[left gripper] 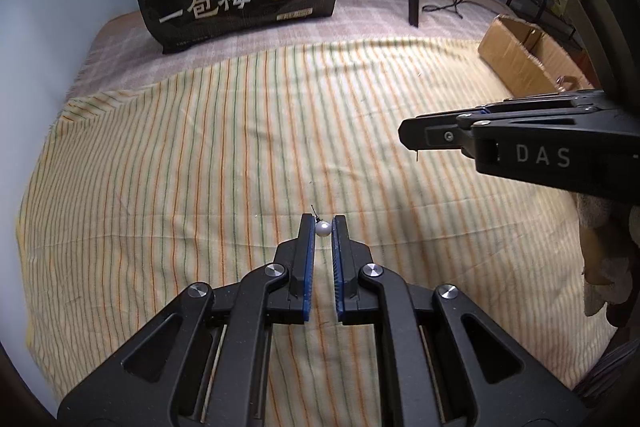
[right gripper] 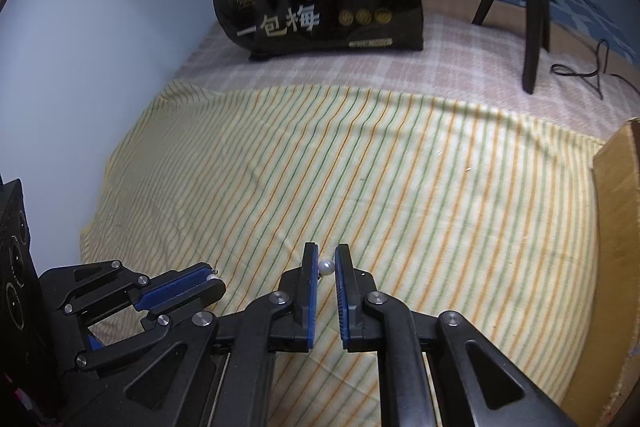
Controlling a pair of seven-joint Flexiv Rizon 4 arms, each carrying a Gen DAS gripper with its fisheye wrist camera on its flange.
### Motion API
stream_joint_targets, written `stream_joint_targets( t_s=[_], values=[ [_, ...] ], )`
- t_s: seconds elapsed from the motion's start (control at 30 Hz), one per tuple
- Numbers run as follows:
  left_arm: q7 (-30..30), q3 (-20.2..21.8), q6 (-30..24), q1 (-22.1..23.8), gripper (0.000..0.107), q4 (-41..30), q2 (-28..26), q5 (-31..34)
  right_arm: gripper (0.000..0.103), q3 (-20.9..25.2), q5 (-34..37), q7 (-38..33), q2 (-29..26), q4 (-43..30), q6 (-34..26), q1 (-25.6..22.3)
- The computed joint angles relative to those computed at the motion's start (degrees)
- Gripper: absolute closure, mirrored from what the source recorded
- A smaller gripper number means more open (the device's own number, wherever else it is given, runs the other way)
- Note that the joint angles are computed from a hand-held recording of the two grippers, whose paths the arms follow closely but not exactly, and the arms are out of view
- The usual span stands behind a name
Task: Organize jewelry
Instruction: 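Carry pearl earring with left tool while right tool carries earring into box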
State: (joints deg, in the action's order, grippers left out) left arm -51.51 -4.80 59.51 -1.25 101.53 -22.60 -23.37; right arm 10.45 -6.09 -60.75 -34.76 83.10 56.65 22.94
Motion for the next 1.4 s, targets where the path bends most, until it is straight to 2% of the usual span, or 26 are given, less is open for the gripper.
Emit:
stream_joint_targets(
  t_s=[0.33, 0.63, 0.87, 1.13, 1.4],
  values=[
    [3.19, -2.83, 1.42, -0.37, 0.101, 1.95, 3.84, -7.35, 0.097, -2.17, -3.28, 4.04, 7.20, 7.23, 3.40, 0.03],
    [5.48, -4.43, 1.63, -3.15, 0.101, 0.74, 5.12, -13.05, 0.097, -4.33, -10.25, 11.04, 16.44, 17.30, 5.49, -0.80],
    [5.90, -5.58, 2.14, -5.45, 0.101, -0.59, 5.18, -16.31, 0.097, -4.40, -14.57, 15.67, 22.64, 24.21, 5.49, -3.30],
    [4.50, -6.98, 3.26, -7.90, 0.101, -3.36, 3.57, -17.66, 0.097, -3.84, -17.47, 19.89, 28.43, 30.82, 6.08, -7.06],
    [1.81, -8.46, 4.54, -10.13, 0.101, -6.64, 0.64, -16.35, 0.097, -3.42, -18.80, 21.09, 31.66, 34.98, 5.50, -10.20]
  ],
)
